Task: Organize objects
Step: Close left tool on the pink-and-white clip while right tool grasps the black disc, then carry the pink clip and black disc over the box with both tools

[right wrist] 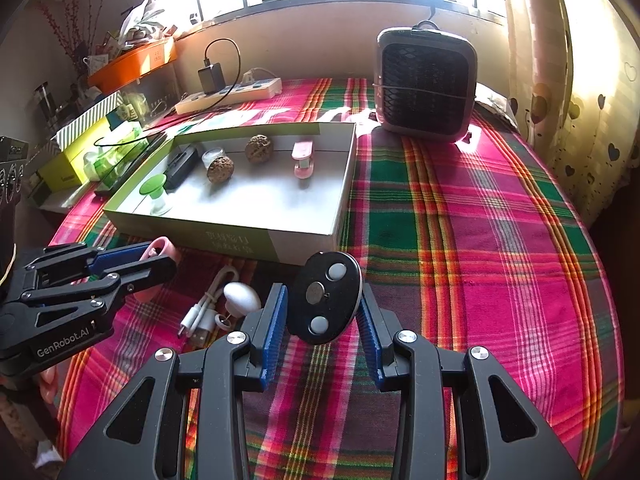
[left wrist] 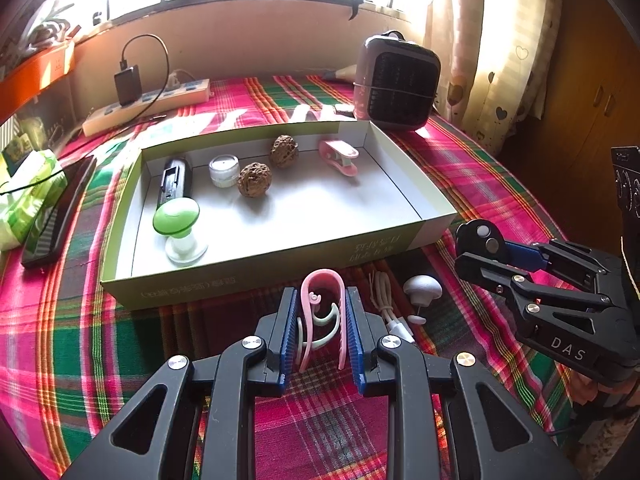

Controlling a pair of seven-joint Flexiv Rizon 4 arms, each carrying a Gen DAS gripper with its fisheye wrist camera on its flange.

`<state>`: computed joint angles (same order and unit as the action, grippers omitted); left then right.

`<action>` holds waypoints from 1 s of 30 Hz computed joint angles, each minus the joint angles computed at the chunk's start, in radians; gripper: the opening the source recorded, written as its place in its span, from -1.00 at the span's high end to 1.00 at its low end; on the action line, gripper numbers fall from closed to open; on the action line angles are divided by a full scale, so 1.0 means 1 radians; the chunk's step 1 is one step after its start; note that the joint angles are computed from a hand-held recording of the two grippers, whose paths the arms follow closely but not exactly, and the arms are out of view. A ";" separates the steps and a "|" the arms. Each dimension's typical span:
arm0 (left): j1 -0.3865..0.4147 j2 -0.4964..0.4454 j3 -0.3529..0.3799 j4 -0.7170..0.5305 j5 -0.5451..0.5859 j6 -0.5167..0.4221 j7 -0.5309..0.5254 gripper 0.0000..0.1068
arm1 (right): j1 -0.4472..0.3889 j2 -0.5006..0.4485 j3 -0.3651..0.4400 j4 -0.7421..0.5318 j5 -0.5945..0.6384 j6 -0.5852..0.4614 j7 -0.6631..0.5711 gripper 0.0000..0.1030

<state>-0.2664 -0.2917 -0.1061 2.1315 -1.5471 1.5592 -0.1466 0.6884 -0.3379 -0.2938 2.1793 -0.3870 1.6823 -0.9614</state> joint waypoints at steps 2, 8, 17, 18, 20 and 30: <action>-0.002 0.004 0.001 -0.002 -0.016 0.000 0.013 0.60 | 0.015 0.003 -0.016 0.003 -0.001 0.006 0.002 0.29; -0.005 0.010 0.013 -0.008 -0.023 -0.006 0.013 0.60 | 0.017 0.007 -0.013 -0.007 0.001 0.008 -0.007 0.29; 0.019 0.013 0.018 -0.018 0.004 -0.014 -0.026 0.60 | -0.026 -0.007 0.042 -0.052 -0.007 -0.009 -0.023 0.29; 0.023 0.012 0.016 -0.021 0.002 -0.013 -0.027 0.60 | -0.027 -0.008 0.042 -0.056 -0.011 -0.009 -0.022 0.29; 0.029 0.011 0.014 -0.025 0.001 -0.013 -0.025 0.60 | -0.037 -0.012 0.054 -0.067 -0.015 -0.010 -0.022 0.29; 0.072 -0.008 0.001 -0.047 0.052 -0.014 -0.069 0.60 | -0.113 -0.046 0.146 -0.143 -0.035 -0.042 -0.033 0.29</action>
